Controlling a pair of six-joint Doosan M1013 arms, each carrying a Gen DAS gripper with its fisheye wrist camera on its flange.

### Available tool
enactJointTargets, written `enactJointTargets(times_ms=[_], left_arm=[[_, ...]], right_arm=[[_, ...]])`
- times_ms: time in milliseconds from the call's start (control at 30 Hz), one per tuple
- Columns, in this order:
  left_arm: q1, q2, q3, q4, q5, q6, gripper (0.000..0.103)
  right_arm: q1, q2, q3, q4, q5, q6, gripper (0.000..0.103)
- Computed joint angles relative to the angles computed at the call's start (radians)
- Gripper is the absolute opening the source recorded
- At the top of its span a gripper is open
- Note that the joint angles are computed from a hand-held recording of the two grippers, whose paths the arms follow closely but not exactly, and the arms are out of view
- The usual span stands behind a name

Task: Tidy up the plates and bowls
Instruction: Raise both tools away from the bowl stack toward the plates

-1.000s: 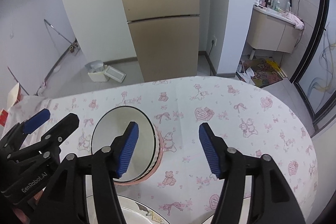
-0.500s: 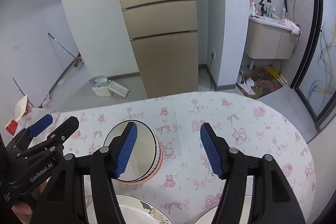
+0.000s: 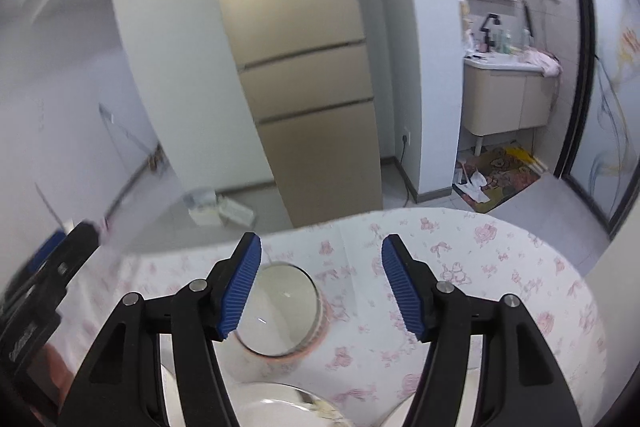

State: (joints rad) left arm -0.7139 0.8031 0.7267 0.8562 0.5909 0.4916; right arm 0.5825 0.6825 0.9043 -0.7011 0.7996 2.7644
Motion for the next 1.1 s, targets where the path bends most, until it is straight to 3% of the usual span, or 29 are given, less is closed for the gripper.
enactJointTargets(times_ms=[167,233,300,467,533,600,700,867,933,1033,1100], left_arm=[[-0.016,-0.115,0.172,0.273,-0.067,-0.268,0.093],[-0.028,-0.163,0.252,0.429,-0.062,-0.402,0.103],[-0.046,-0.216,0.345,0.634,-0.028,-0.58,0.103],[-0.079,-0.315,0.5,0.782,0.026,-0.696,0.103],[-0.089,-0.343,0.55,0.815,0.049,-0.73,0.103],[-0.102,-0.378,0.611,0.842,0.076,-0.767,0.103],[-0.116,-0.435,0.723,0.939,0.096,-0.894,0.103],[-0.142,-0.489,0.869,1.016,0.215,-0.976,0.103],[-0.14,-0.493,0.899,1.013,0.223,-0.967,0.103],[-0.136,-0.485,0.944,1.054,0.275,-1.079,0.103],[-0.129,-0.482,0.972,1.06,0.294,-1.148,0.103]], right_arm=[[0.032,-0.047,0.06,-0.142,-0.059,0.14,0.065],[0.047,-0.068,0.088,-0.188,-0.089,0.163,0.069],[0.067,-0.089,0.117,-0.254,-0.107,0.194,0.07],[0.112,-0.129,0.183,-0.449,-0.143,0.37,0.082],[0.13,-0.143,0.206,-0.535,-0.151,0.46,0.094],[0.152,-0.151,0.226,-0.631,-0.119,0.563,0.103],[0.19,-0.153,0.241,-0.729,-0.032,0.658,0.103],[0.234,-0.154,0.274,-0.831,-0.003,0.664,0.103],[0.257,-0.131,0.271,-0.903,0.078,0.702,0.103],[0.291,-0.081,0.249,-0.962,0.248,0.799,0.103],[0.295,-0.075,0.277,-1.026,0.213,0.858,0.103]])
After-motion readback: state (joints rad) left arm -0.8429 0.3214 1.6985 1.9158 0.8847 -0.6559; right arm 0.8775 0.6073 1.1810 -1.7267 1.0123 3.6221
